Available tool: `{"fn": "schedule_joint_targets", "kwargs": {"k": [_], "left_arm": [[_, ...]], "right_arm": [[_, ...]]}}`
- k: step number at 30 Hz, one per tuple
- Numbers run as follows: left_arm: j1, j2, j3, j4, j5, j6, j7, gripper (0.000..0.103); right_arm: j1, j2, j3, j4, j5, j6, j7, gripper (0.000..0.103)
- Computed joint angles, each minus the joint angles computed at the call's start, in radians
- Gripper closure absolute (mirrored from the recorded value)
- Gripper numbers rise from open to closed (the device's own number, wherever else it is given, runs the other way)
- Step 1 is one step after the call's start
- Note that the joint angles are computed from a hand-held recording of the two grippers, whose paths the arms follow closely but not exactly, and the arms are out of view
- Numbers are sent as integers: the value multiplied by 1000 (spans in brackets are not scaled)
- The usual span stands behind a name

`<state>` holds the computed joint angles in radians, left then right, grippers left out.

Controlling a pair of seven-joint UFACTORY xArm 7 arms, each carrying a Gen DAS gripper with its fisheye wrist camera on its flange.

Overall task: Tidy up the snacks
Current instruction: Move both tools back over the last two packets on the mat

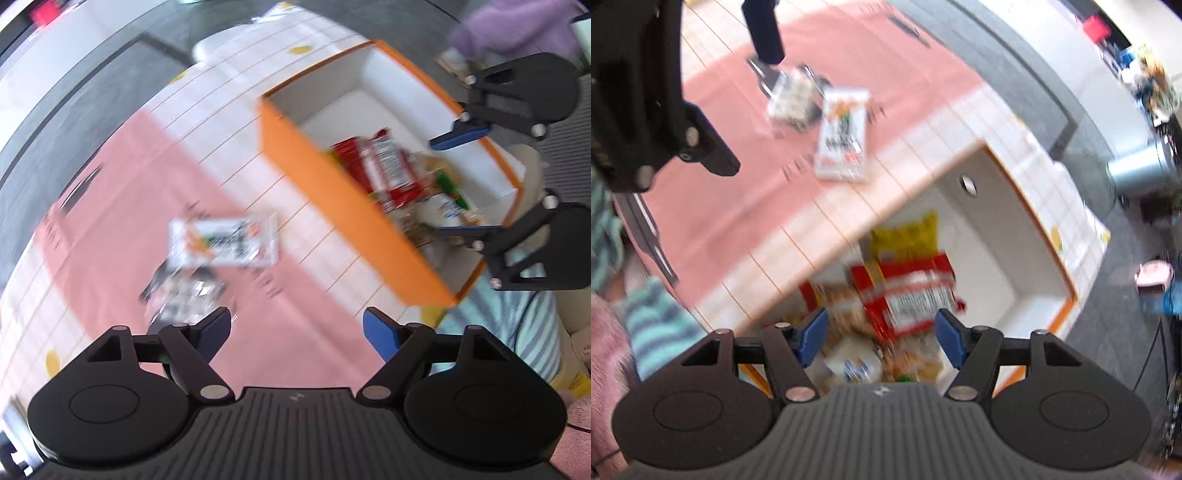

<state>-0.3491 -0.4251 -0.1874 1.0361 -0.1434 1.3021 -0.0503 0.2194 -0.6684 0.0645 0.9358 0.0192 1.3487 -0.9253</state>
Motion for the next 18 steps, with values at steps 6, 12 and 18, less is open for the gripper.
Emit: {"fn": "schedule_joint_targets", "kwargs": {"k": [6, 12, 18], "left_arm": [[56, -159, 46, -158, -3, -16, -59, 15], [106, -278, 87, -284, -51, -65, -129, 15], [144, -291, 112, -361, -100, -157, -204, 15]], "right_arm": [[73, 14, 50, 10, 115, -11, 62, 41], [126, 63, 106, -37, 124, -83, 136, 41], [152, 144, 129, -81, 113, -204, 230, 41]]}}
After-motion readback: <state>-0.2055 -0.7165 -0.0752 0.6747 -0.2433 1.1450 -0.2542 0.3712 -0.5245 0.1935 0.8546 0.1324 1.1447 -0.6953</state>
